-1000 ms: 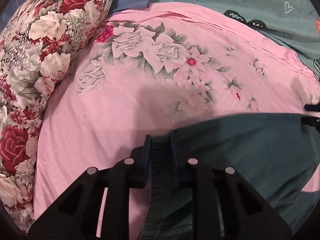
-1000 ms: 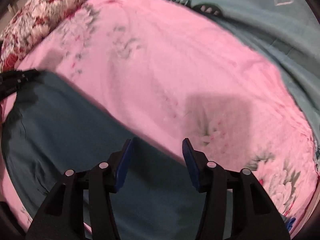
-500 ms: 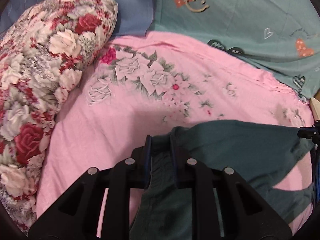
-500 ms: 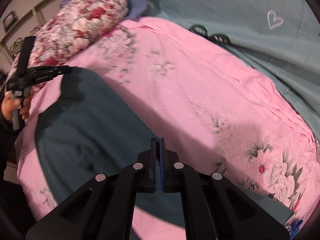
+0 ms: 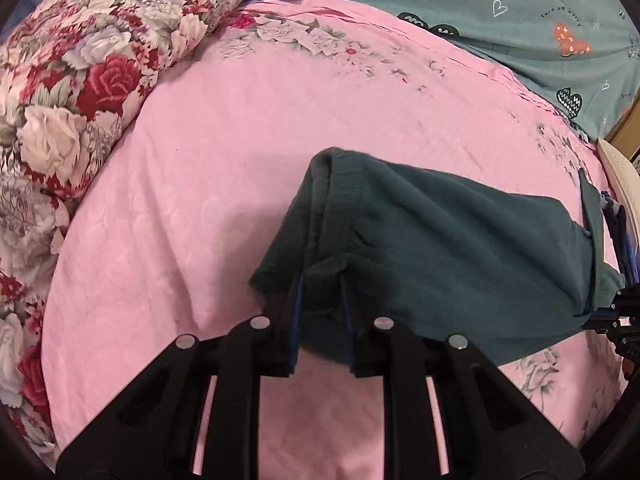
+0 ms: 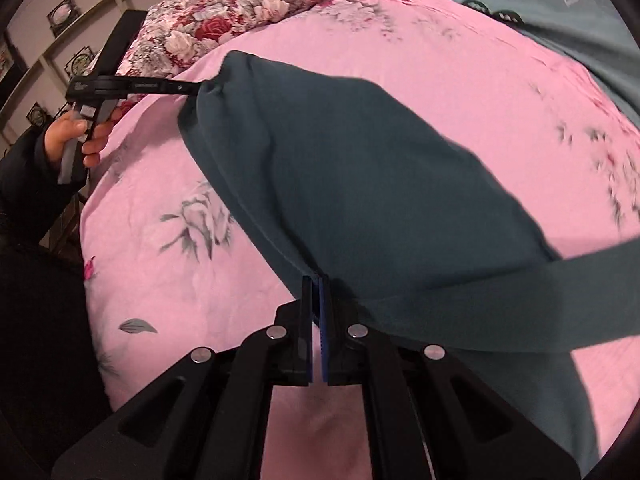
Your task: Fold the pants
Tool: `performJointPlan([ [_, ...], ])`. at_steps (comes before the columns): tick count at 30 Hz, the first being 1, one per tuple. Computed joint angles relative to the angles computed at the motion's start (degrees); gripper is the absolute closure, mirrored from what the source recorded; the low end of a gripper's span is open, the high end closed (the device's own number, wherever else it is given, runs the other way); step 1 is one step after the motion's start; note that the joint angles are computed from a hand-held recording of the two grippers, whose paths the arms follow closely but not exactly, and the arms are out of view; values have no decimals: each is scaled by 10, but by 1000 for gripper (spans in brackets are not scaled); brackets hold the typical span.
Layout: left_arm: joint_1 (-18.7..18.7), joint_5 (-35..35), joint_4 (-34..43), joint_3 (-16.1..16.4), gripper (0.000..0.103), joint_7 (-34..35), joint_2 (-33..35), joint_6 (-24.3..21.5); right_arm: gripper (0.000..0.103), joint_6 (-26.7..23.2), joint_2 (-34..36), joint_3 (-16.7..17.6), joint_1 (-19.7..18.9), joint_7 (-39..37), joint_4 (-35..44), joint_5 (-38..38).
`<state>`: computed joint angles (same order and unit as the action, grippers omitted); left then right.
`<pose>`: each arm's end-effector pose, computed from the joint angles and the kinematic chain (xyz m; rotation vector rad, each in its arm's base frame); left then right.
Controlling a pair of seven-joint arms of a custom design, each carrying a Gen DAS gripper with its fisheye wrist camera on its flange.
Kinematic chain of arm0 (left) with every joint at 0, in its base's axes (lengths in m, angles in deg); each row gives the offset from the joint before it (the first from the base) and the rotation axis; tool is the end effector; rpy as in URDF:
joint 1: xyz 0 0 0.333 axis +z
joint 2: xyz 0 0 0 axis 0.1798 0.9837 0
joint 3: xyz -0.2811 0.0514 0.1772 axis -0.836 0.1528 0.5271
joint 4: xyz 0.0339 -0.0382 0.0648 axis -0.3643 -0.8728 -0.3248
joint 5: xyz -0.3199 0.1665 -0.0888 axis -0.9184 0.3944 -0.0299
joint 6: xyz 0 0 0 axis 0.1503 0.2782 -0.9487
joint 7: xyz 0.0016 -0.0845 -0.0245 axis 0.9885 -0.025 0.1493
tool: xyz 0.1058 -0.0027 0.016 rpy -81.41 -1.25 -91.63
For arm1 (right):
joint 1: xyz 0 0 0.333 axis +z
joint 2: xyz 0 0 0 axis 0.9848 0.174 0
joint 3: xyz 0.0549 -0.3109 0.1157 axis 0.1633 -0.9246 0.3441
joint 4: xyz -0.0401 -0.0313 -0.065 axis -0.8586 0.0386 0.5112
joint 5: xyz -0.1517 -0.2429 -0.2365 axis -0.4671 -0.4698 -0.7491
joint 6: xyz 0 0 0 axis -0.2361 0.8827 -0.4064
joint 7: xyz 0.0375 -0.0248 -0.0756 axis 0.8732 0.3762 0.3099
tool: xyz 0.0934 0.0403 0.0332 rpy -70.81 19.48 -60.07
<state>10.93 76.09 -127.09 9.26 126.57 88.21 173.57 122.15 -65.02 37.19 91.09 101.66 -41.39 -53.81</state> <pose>0.7095 -0.1207 0.4208 -1.6602 2.2914 -0.7909 0.5482 0.1259 0.4278 -2.0955 1.5019 -0.1960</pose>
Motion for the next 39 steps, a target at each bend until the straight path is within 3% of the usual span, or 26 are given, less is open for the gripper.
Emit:
performJointPlan([
  [9,11,-8,13,-4,86,-9,-14,35,101,5,-27,7,10,-95,11,145],
  [14,5,13,4,12,86,-18,-10,14,100,4,-3,7,25,-57,0,109],
  [18,4,30,-37,15,83,-20,-20,33,98,7,-2,13,20,-67,-9,122],
  [20,11,24,-46,11,72,-19,-31,28,91,2,-10,12,20,-68,-12,125],
  [21,14,22,-53,10,66,-19,-40,28,80,8,-17,13,21,-74,-18,130],
  [22,15,20,-63,11,56,-18,-51,33,78,15,-25,12,23,-74,-23,129],
  [26,42,-41,-114,-27,46,39,-107,70,78,41,-64,-5,24,-62,-44,139],
  [29,38,-102,-128,-59,33,110,-126,86,75,88,-86,-24,3,70,-62,27],
  [32,-35,-26,-98,-10,31,70,-88,53,66,92,-90,-45,-56,283,-48,-151],
  [34,-66,49,-63,17,34,2,-44,4,64,42,-70,-58,-104,439,-2,-298],
  [36,-87,86,-85,33,32,-16,-49,39,64,-9,-35,-79,-121,495,53,-358],
  [39,-49,40,-100,-12,33,11,-68,45,63,-95,39,-104,-127,544,152,-411],
])
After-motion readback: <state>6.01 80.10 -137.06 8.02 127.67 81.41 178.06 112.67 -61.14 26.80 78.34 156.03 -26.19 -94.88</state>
